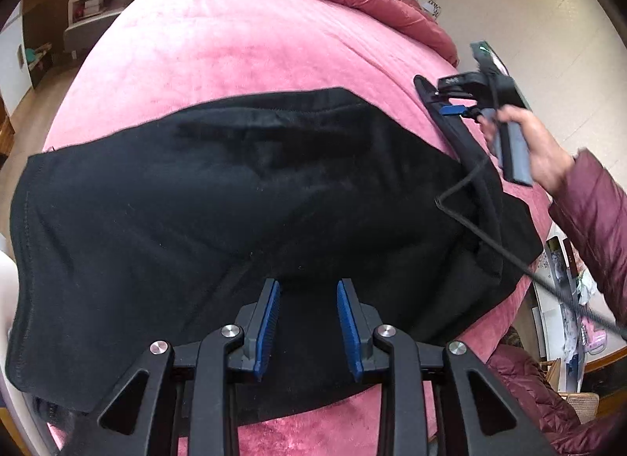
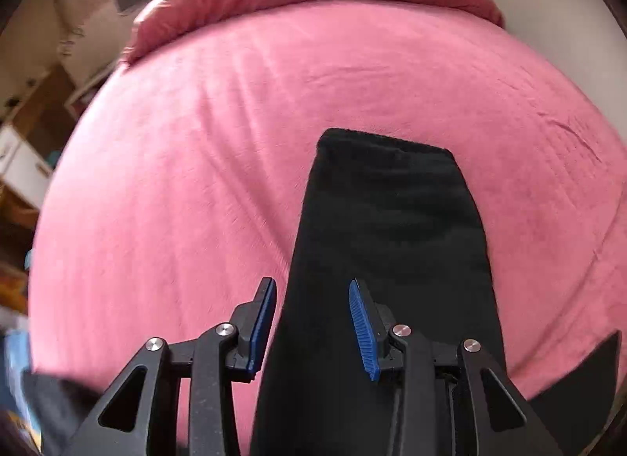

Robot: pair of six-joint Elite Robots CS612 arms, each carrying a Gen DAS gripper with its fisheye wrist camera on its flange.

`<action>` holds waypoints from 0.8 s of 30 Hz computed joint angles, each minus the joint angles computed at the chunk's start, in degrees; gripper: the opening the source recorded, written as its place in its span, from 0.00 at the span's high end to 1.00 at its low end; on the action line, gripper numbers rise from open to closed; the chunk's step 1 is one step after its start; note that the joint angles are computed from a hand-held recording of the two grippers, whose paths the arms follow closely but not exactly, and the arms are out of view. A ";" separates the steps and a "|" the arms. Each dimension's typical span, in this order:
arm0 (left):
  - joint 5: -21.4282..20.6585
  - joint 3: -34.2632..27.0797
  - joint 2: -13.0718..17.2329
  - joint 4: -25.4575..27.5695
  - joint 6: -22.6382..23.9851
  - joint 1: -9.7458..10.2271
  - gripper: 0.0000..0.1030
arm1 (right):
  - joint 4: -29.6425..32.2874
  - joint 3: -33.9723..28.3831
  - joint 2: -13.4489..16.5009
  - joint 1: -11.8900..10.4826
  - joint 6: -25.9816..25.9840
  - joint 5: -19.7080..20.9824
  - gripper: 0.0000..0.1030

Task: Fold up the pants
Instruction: 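Grasp the trouser leg end with the right tool and lift it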

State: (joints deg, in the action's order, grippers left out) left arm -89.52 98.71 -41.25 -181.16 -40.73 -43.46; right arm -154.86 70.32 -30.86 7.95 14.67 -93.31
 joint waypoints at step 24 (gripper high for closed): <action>-3.43 -5.26 2.04 0.66 2.84 -1.86 0.70 | -39.16 35.72 -17.21 -10.11 14.33 9.65 0.94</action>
State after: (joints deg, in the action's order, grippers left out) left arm -92.95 93.45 -39.21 -180.49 -37.90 -45.32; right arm -194.02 106.04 -48.07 -2.16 29.00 -83.67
